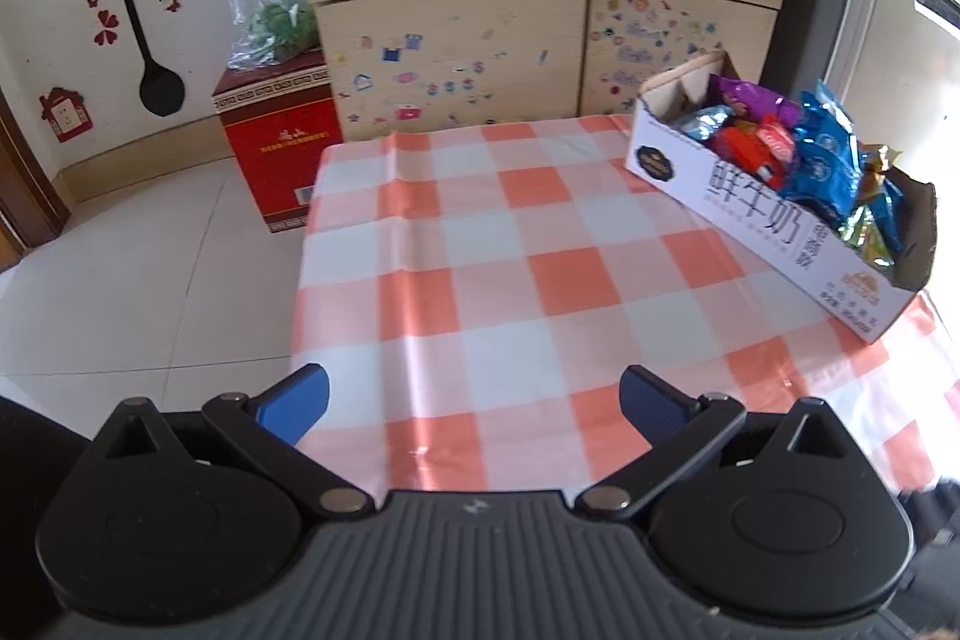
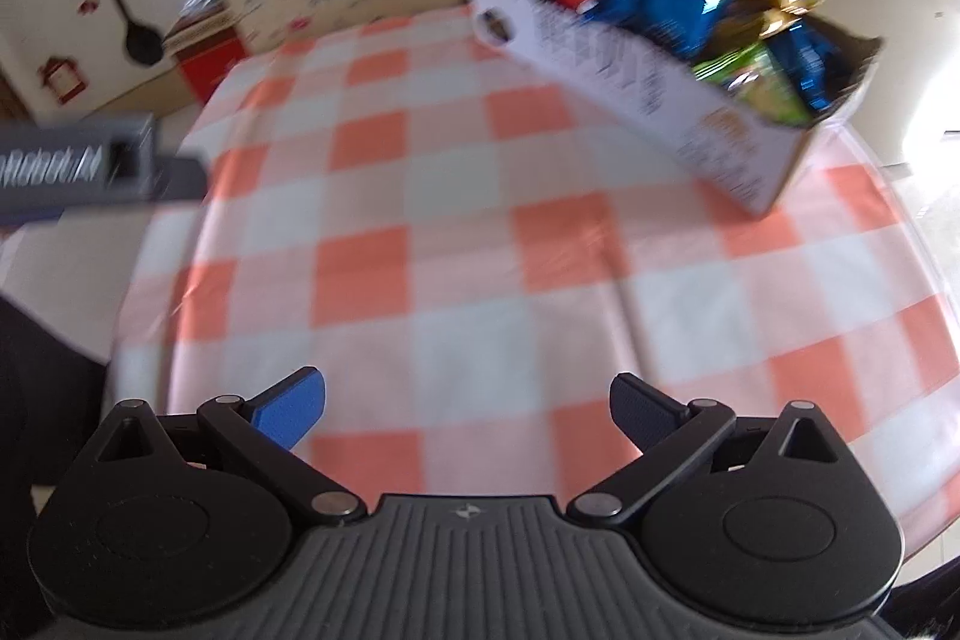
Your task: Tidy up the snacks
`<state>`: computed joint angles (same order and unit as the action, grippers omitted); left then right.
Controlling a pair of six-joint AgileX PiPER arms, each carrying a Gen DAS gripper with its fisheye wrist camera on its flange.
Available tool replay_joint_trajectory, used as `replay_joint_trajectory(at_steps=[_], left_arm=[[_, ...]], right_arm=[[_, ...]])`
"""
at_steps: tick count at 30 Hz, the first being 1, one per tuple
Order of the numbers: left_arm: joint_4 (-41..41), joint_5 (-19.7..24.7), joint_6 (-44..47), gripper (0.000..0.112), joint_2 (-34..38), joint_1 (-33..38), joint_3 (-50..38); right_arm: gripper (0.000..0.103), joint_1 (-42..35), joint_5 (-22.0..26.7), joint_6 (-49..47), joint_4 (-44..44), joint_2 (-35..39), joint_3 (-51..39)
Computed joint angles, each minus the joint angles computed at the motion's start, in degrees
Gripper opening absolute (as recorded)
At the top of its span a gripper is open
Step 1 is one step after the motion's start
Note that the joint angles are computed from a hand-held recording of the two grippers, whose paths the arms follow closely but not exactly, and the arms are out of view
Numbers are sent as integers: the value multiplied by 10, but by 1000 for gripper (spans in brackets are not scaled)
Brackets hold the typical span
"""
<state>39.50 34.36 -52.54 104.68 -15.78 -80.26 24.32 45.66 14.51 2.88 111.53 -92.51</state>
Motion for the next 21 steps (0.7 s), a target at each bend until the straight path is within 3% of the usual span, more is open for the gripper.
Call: replay_joint_trajectory(at_steps=[6,11,17,21], left_arm=[[-71,-35,45,102,-12,35,23],[-109,-42,69,102,-13,49,26],[-139,-33,93,102,-7,57,19],[-153,-31,104,102,-3,59,16]], right_arm=[[103,36,23,88,-113,58,-56],[103,27,28,121,-150,111,-112],[103,23,-79,138,-191,114,-75],[103,25,-159,198,-264,118,-43]])
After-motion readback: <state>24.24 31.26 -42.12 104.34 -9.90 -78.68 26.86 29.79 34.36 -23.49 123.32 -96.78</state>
